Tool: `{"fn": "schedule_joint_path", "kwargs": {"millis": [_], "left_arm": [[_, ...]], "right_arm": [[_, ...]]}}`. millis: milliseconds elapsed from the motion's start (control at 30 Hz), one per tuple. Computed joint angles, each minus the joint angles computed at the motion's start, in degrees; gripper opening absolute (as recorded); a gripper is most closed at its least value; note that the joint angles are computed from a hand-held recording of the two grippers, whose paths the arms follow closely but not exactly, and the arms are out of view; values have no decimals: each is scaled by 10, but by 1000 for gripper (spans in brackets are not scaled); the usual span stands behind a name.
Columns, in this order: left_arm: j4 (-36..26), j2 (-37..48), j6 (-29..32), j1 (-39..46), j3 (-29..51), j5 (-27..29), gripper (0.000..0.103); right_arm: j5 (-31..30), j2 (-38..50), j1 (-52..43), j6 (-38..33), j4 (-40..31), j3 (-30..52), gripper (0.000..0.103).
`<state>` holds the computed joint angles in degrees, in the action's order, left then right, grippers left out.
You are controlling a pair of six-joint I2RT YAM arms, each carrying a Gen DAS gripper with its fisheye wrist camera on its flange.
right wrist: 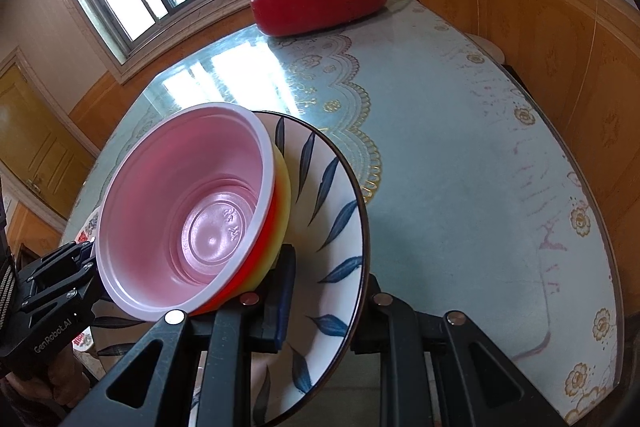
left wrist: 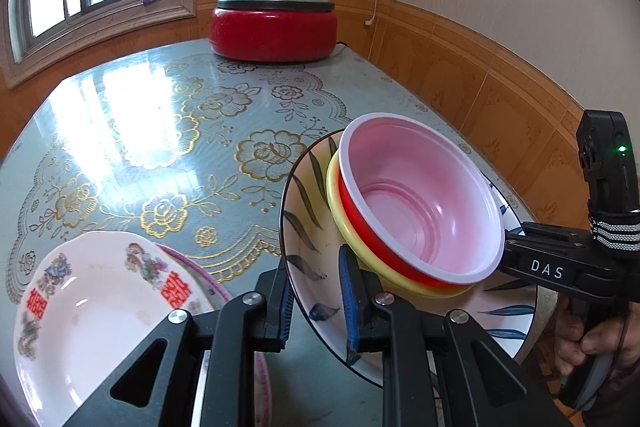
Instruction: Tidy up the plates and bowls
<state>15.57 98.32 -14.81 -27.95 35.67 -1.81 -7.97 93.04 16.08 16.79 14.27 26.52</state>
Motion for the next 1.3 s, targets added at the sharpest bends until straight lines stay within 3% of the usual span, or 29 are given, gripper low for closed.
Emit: {"fn": "schedule_joint_path", "kwargs": {"millis": [333,733,1300], "left_arm": [[-29,-99,45,80,-60,47,19],[-96,-204,142,258,-113,166,19],[-190,-187,376,512,-111,314,19]], "right_arm": [[57,-34,105,70,-53,37,20],[135,13,248,157,-87,125,20],[184,142,374,264,-93,229,20]]}}
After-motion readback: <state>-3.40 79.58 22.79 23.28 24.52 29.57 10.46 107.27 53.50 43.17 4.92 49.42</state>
